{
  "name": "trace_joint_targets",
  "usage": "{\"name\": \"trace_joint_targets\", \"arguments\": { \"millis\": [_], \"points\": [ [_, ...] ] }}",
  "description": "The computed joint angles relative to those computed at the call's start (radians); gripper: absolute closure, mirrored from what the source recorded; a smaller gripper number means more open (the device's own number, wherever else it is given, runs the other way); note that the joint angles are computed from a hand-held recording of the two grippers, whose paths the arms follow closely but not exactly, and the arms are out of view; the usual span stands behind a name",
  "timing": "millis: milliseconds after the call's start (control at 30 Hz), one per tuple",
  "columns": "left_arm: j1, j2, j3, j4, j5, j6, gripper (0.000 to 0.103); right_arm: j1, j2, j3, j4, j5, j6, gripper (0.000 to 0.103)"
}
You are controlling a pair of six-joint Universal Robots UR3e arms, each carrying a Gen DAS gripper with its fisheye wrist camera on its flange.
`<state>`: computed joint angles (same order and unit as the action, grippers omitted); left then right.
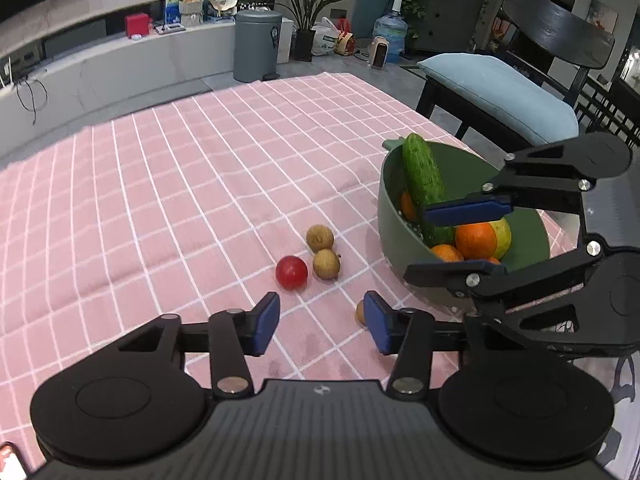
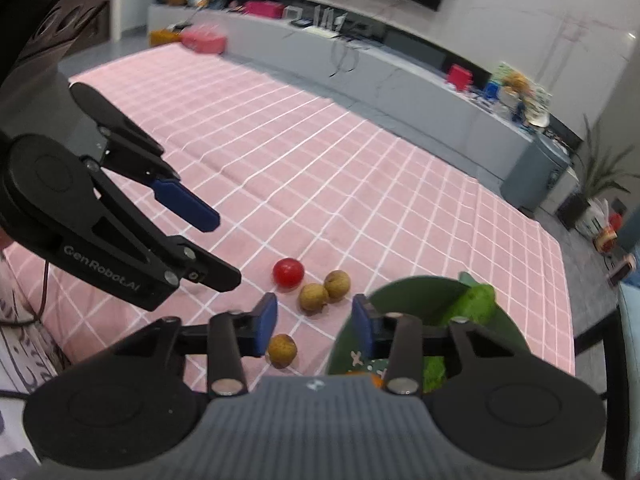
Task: Organize fruits
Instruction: 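Grasp a small brown fruit with the right tool while the left tool moves toward the red plum, then carry the brown fruit over the colander with the right tool while the left tool grasps the red plum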
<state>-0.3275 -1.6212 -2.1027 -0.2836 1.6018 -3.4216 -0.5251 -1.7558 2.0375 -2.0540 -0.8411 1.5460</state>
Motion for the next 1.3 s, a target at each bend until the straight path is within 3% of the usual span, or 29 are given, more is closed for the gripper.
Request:
{"name": "trace_joint_targets", "arguments": {
  "millis": [67, 300, 467, 833, 1100, 1167, 1300],
  "points": [
    [0.022, -0.010, -0.018, 0.014, -0.034, 0.010, 0.053, 0.029, 0.038, -0.029, -0.013, -0.023, 0.001, 0.074],
    [0.050, -0.043, -0.020, 0.012, -0.101, 0.069, 0.056, 0.145, 0.141, -0.177, 0.085, -0.166, -0.132, 0.075],
    [0.062, -0.039, -0.034, -0.004, -0.103, 0.066, 0.056, 0.258, 0.223, -0.244, 0.056, -0.306, -0.207, 0.075],
    [0.078, -0.048, -0.047, -0.003, -0.097, 0.054, 0.056, 0.467, 0.405, -0.351, -0.037, -0.567, -0.173, 0.076],
    [0.083, -0.061, -0.048, 0.015, -0.095, 0.060, 0.056, 0.482, 0.441, -0.332, -0.095, -0.602, -0.174, 0.077],
    [0.084, -0.065, -0.047, 0.022, -0.095, 0.058, 0.056, 0.480, 0.440, -0.330, -0.095, -0.601, -0.175, 0.083],
    [0.088, -0.068, -0.055, 0.045, -0.100, 0.053, 0.056, 0.474, 0.436, -0.314, -0.112, -0.591, -0.183, 0.084]
  ]
}}
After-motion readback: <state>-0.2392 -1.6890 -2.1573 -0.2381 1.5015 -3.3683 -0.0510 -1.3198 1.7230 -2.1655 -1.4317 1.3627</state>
